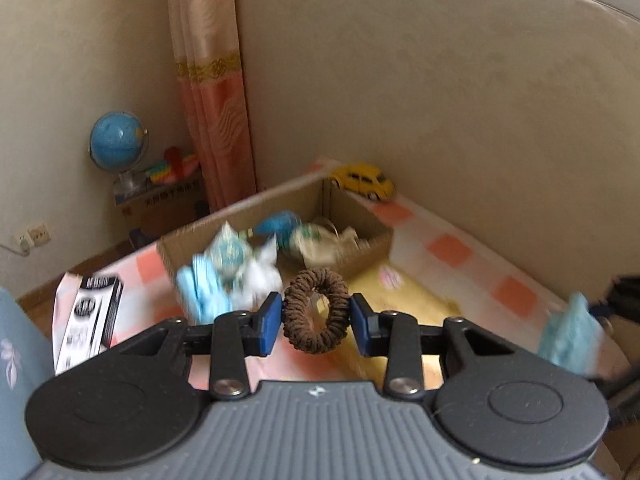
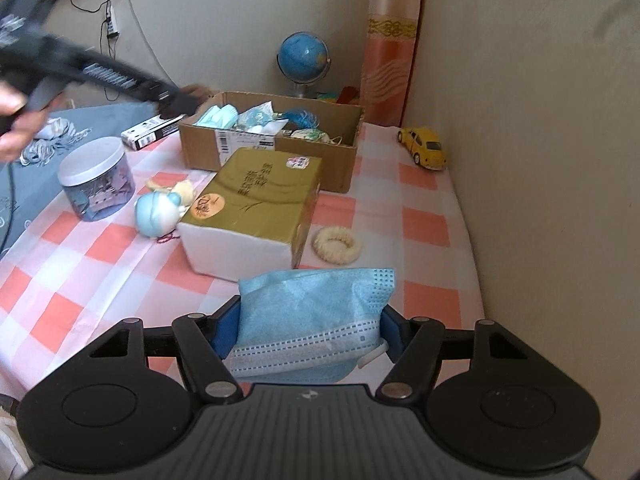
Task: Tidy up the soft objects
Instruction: 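Drop the brown hair tie into the box with the left gripper, then carry the blue mask over the box and open the right gripper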
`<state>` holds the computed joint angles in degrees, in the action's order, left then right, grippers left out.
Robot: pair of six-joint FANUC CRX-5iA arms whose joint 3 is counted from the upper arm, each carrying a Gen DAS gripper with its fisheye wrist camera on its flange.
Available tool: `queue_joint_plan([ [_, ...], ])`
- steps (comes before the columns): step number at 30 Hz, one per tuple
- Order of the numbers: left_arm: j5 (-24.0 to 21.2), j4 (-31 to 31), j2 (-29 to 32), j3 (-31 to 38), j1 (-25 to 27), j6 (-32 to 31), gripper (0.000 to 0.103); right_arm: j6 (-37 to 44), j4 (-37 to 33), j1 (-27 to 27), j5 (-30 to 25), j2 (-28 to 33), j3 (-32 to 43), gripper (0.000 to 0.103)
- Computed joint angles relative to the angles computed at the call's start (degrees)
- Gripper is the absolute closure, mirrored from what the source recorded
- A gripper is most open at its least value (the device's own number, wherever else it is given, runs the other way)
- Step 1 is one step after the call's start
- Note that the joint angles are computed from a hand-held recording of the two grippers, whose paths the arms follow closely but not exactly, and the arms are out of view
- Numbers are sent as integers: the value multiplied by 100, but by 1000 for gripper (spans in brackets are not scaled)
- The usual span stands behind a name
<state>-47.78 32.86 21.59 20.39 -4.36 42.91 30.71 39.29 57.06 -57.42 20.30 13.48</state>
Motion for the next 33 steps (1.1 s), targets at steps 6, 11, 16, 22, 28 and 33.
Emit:
queue_joint_plan([
  [6, -385, -505, 1032, 1546, -185, 774, 67, -32, 26, -109, 55, 0, -35, 30],
  [11, -598, -772, 1484, 2177, -269, 1099, 48, -55, 20, -144, 55, 15, -41, 30],
  [16, -285, -715, 1107, 1563, -249, 939, 26, -97, 37, -156, 47, 26, -7, 30],
  [22, 499, -249, 4, -115, -118, 251, 7, -93, 122, -229, 105, 53, 106, 30],
  [28, 1230, 268, -1060, -1746, -2, 82, 3, 354, 37, -417, 203, 345, 703, 30],
  [33, 1703, 411, -1646, -2653, 45, 216, 2, 1088, -304, -629, 172, 914, 1772, 30],
])
